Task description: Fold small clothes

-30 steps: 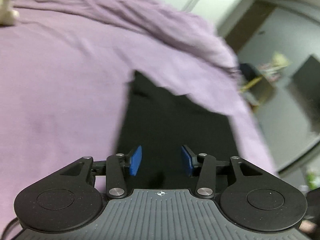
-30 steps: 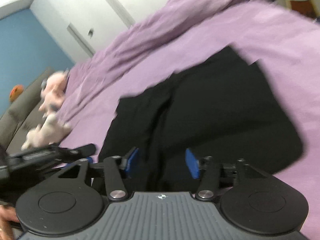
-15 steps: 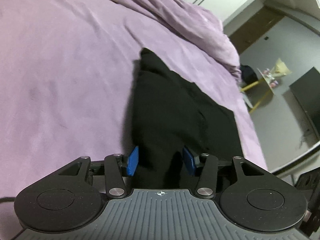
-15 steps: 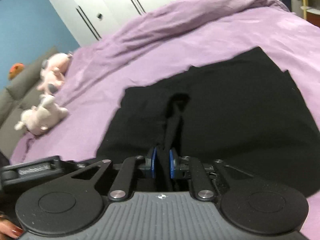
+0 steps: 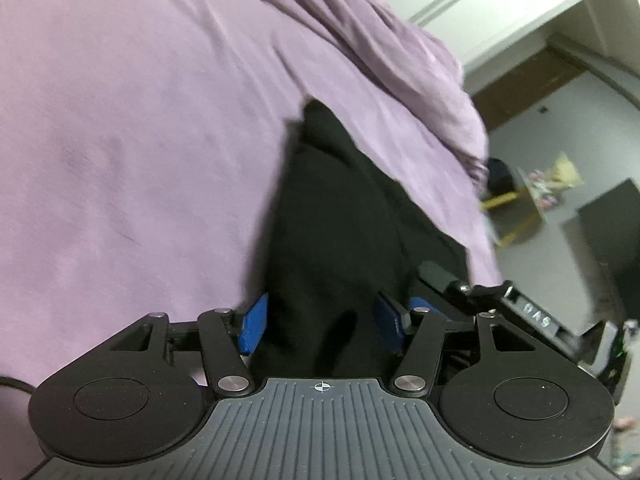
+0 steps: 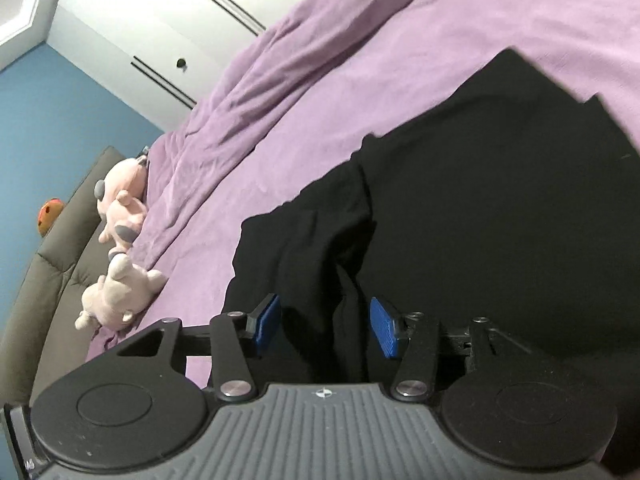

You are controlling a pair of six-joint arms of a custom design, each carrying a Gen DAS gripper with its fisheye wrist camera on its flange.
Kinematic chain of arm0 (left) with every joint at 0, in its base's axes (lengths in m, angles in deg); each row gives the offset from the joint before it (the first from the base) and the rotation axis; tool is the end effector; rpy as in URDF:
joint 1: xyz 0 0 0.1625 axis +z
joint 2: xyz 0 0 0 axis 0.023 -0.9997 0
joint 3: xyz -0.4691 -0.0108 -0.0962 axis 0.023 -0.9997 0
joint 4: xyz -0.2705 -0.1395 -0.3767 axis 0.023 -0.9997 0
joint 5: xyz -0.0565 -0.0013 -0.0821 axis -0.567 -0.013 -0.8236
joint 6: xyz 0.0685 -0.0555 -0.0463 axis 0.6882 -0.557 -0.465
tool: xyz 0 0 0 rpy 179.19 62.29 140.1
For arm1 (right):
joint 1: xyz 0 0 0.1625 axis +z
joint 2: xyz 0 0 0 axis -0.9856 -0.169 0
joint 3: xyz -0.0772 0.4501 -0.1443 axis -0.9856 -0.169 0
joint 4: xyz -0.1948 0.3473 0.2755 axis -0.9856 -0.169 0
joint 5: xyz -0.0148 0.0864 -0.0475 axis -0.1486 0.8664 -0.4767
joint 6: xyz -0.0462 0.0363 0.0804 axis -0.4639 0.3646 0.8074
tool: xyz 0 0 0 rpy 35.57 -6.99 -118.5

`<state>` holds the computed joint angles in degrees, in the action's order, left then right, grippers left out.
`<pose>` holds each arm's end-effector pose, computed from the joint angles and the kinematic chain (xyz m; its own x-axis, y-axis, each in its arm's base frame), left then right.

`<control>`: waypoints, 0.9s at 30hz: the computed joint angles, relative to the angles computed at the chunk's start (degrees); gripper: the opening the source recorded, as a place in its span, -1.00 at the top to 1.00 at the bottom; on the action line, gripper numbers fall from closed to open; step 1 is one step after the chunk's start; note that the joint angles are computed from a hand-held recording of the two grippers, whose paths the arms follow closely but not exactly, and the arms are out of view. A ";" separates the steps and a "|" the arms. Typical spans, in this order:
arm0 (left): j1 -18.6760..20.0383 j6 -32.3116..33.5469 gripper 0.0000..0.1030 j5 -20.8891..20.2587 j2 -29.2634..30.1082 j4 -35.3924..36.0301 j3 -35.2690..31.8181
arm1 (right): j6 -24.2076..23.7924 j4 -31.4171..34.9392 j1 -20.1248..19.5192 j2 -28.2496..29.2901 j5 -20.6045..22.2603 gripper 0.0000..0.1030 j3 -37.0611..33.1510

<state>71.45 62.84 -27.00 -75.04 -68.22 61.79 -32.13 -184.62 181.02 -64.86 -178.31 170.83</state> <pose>-0.0668 -0.7118 0.2421 -0.9841 0.1566 -0.0837 0.1775 0.8761 -0.4482 0.2108 -0.5923 0.0954 -0.9619 0.2729 0.0166 0.1496 0.5765 -0.8033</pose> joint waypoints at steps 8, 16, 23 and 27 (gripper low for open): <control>-0.82 1.23 -0.21 3.57 0.72 0.22 -0.43 | -5.25 4.62 1.72 2.67 -4.18 0.82 -4.39; -1.44 -1.57 -0.20 2.70 1.64 -0.14 -0.62 | -24.29 1.49 7.40 5.40 -20.36 0.86 -7.99; -2.98 2.15 -0.27 -1.19 3.27 1.13 -1.42 | -30.04 -0.96 7.80 5.35 -32.03 0.84 -7.03; -2.93 3.92 -0.27 -2.01 2.43 1.95 -1.02 | -16.53 1.17 3.24 -1.79 -19.44 0.63 0.28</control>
